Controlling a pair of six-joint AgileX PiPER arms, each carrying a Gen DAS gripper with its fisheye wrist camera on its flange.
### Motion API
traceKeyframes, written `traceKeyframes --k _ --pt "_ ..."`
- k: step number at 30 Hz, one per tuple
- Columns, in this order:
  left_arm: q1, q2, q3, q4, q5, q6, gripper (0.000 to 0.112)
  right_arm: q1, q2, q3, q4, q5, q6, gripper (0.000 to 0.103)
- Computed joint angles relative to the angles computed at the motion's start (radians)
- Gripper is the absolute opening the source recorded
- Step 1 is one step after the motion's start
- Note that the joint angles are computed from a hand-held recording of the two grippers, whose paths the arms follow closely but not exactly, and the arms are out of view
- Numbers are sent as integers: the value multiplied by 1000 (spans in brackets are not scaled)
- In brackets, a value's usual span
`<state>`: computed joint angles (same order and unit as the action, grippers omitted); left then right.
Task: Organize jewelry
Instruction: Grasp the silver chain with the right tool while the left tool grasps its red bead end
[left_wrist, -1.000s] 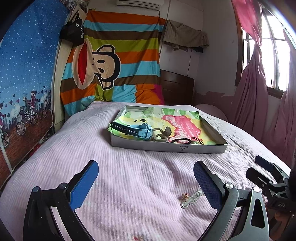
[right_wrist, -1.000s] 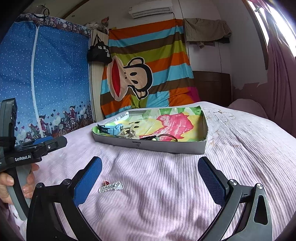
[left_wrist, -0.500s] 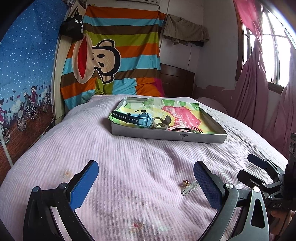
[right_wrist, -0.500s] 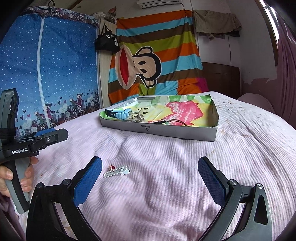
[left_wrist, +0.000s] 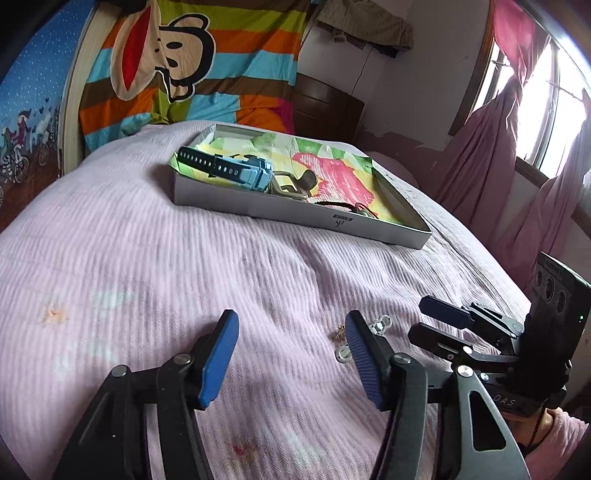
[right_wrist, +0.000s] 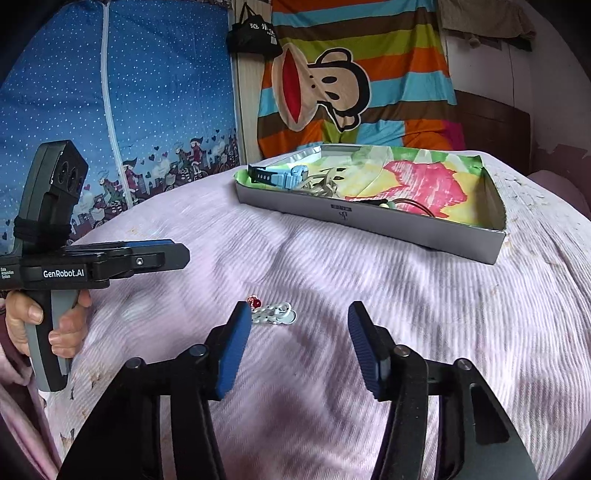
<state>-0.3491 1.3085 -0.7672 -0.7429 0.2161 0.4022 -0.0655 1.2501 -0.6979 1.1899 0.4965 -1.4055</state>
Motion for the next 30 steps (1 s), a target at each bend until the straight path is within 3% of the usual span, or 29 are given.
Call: traceKeyframes --k 4,10,22,30 --pt "-8 31 -22 -74 33 93 40 36 45 -31 -50 -8 44 29" --pt "-36 67 -55 -9 51 47 31 67 97 -73 -114 0 114 23" --pt "-34 110 -94 -50 99 104 28 33 118 -81 -38 60 50 3" --pt "-51 161 -144 5 129 53 28 -35 95 -58 8 95 18 3"
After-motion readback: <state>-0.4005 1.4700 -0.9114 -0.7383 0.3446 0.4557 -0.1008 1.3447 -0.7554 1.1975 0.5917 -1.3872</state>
